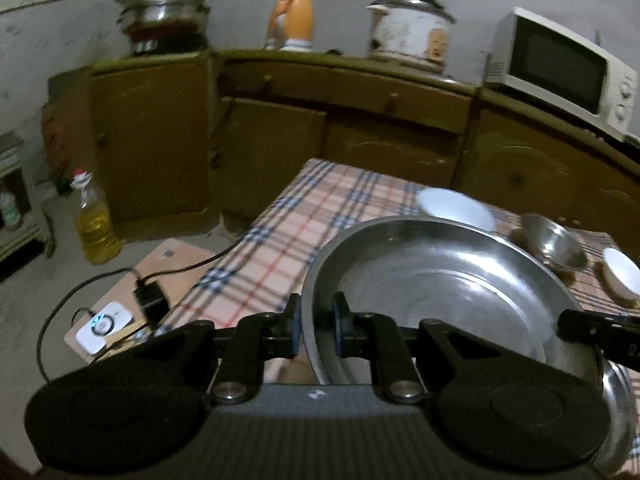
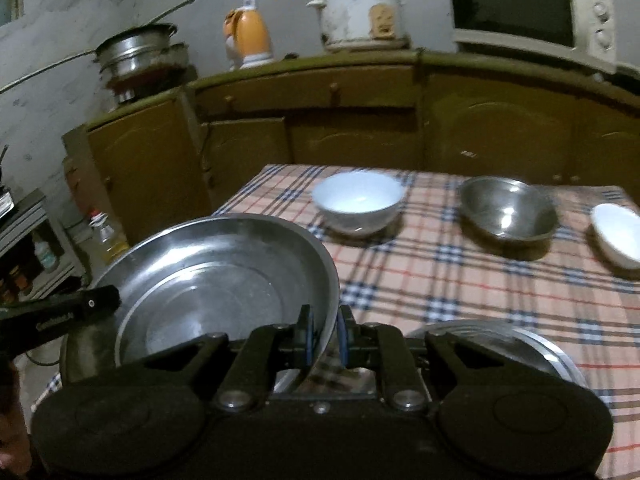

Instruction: Organize plates and bowls

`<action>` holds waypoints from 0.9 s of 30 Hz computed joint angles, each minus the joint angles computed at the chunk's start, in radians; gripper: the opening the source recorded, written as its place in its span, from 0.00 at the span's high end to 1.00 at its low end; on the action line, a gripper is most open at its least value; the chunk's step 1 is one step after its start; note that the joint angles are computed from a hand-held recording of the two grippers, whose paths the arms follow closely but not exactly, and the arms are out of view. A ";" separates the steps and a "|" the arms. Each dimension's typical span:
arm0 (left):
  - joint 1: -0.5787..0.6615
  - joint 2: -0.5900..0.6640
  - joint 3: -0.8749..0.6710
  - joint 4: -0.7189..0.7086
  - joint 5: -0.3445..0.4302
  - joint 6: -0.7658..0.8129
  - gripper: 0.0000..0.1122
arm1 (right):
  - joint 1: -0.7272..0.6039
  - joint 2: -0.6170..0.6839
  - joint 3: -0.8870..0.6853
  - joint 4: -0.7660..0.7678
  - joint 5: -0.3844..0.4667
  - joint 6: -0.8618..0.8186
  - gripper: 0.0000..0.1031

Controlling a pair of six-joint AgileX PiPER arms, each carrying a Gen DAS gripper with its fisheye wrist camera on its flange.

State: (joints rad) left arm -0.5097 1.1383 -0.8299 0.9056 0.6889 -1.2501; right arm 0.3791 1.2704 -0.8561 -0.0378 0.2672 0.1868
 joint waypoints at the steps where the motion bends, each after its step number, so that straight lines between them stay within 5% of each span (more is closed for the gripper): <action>1: -0.026 0.007 -0.013 0.007 0.016 -0.009 0.86 | -0.015 -0.017 0.007 0.019 0.005 -0.022 0.83; 12: -0.235 0.084 -0.111 0.059 0.118 -0.081 0.86 | -0.291 -0.194 0.076 0.448 0.097 -0.511 0.83; 27: -0.400 0.241 -0.244 0.066 0.127 -0.075 0.85 | -0.749 -0.287 0.117 0.822 0.313 -0.983 0.83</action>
State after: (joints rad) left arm -0.9098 1.3795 -1.0739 0.9719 0.8159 -1.3250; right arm -0.3703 0.9833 -0.7390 0.7845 0.5799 -0.7962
